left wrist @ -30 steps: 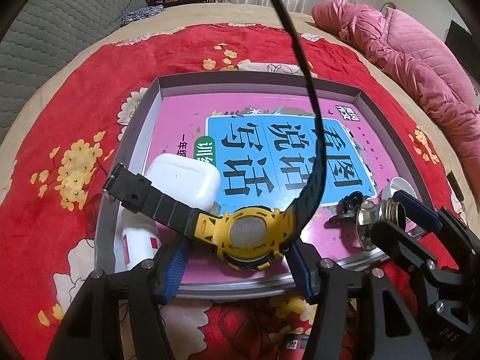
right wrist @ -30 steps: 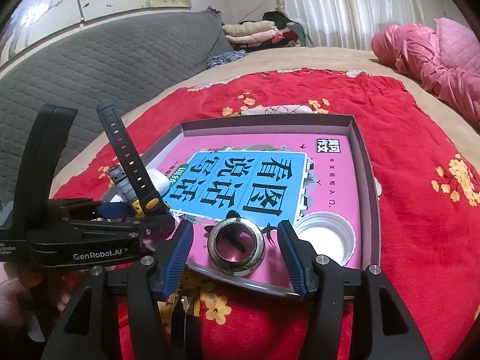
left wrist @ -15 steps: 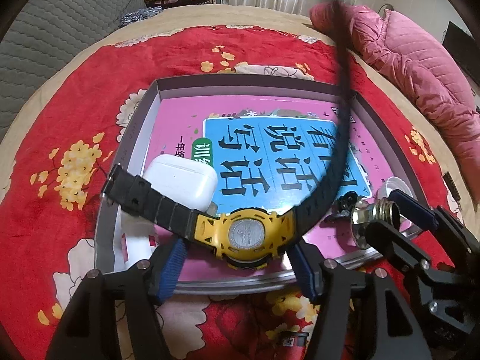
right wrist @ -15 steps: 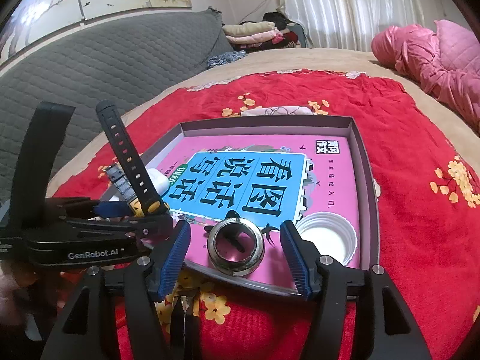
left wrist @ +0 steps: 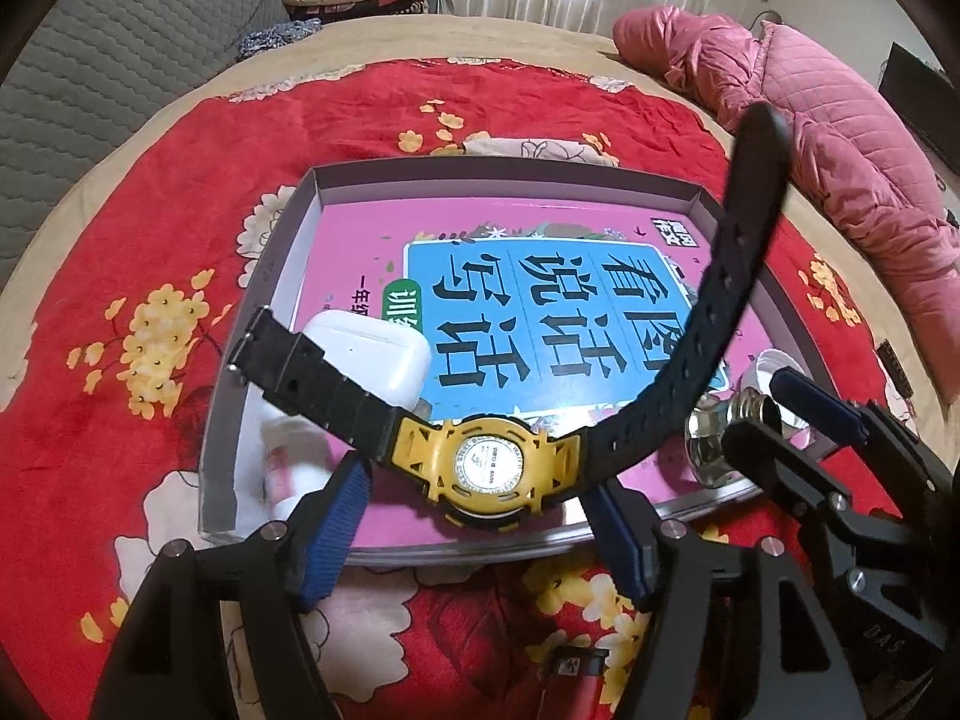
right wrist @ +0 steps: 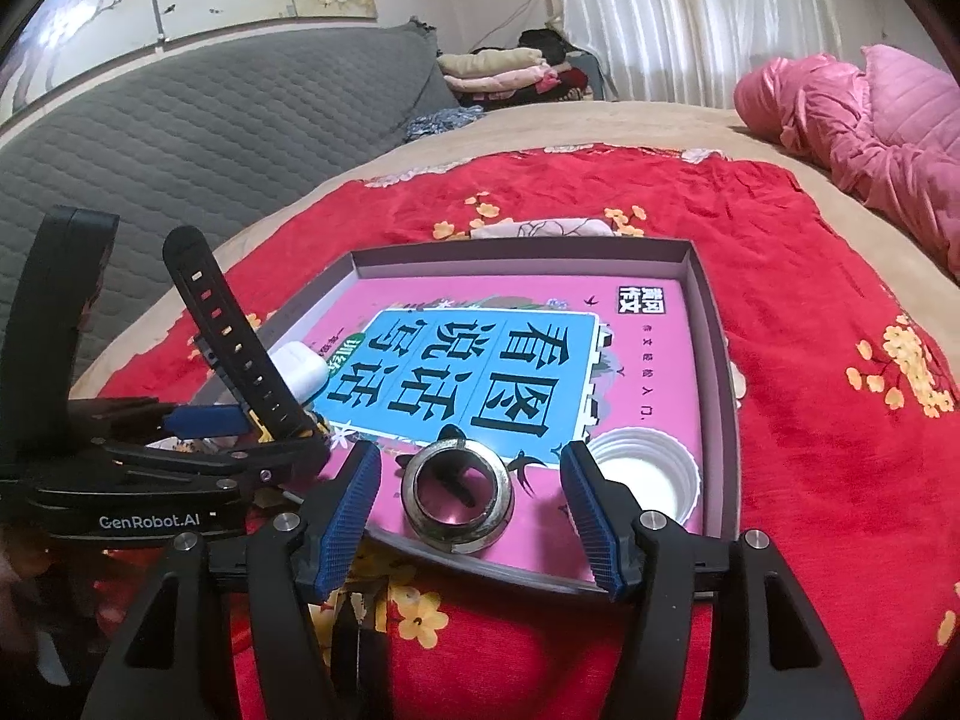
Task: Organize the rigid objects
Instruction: 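Open the right tool to release the ring while the left lowers the watch into the box, then open the left tool to drop the watch and withdraw both tools toward the lighter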
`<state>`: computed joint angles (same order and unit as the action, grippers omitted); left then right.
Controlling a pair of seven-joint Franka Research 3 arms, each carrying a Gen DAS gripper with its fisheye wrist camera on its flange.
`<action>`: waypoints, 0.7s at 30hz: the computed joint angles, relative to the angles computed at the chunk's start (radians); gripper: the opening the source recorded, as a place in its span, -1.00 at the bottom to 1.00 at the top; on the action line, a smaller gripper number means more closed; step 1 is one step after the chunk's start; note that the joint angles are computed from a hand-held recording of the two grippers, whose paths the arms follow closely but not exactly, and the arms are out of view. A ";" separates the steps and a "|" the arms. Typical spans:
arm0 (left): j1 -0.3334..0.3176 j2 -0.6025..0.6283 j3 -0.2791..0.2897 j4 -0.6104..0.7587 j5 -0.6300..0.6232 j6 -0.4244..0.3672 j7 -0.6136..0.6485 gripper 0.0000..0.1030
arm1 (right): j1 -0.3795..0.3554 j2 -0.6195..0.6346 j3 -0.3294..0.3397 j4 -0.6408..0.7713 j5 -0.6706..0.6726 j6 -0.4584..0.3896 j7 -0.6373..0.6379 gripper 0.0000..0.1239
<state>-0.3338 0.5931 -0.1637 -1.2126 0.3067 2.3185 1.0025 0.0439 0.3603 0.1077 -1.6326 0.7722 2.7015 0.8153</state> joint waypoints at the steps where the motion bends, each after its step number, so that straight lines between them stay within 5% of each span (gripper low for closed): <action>1: -0.001 -0.001 0.000 -0.001 0.001 0.001 0.000 0.35 | -0.001 -0.002 0.002 -0.003 0.003 0.003 -0.005 0.03; 17: 0.016 -0.111 -0.018 -0.148 0.000 0.082 -0.003 0.36 | -0.008 -0.071 0.011 -0.076 0.122 0.073 -0.118 0.05; 21: 0.024 -0.144 -0.027 -0.194 -0.010 0.108 0.000 0.36 | 0.000 -0.097 -0.001 -0.105 0.124 0.078 -0.116 0.26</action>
<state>-0.3102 0.4488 -0.1911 -1.4070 0.2971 2.4263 1.0021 0.0436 0.2636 0.1069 -1.7374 0.8967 2.7799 0.6996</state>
